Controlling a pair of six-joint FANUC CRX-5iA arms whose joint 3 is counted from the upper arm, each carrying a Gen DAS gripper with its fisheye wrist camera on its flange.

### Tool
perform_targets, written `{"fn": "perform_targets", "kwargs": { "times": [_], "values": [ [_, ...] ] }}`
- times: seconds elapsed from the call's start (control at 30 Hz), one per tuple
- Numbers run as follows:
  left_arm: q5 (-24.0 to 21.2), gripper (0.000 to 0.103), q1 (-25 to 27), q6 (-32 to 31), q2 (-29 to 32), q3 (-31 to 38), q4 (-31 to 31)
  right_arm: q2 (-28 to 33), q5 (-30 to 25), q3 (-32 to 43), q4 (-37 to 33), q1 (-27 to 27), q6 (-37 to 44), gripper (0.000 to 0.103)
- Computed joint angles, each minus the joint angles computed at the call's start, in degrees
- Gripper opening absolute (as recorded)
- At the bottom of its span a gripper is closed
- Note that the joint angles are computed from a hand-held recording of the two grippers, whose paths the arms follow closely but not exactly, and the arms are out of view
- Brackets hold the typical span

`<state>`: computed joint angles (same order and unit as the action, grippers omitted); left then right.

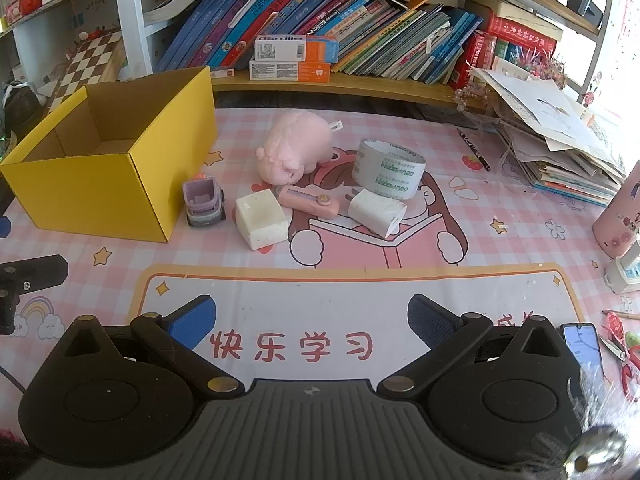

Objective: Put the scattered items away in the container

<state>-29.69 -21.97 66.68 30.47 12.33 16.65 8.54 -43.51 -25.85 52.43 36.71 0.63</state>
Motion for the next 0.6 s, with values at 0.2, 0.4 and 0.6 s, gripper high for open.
{"fn": "perform_targets", "kwargs": {
  "times": [0.2,0.4,0.6],
  "values": [
    [-0.2,0.103,0.0,0.5,0.1,0.1,-0.2,0.1,0.0,0.0,0.0,0.0,0.1,0.103],
    [-1.1,0.103,-0.2,1.4,0.4,1.1,-1.6,0.2,0.5,0.2,-0.4,-0.3,0.6,0.103],
    [-3.1,0.103,-0.3,4.2,1.1,3.1,-4.4,0.3,0.9,0.4,-0.9,-0.5,1.4,0.103]
  ]
}}
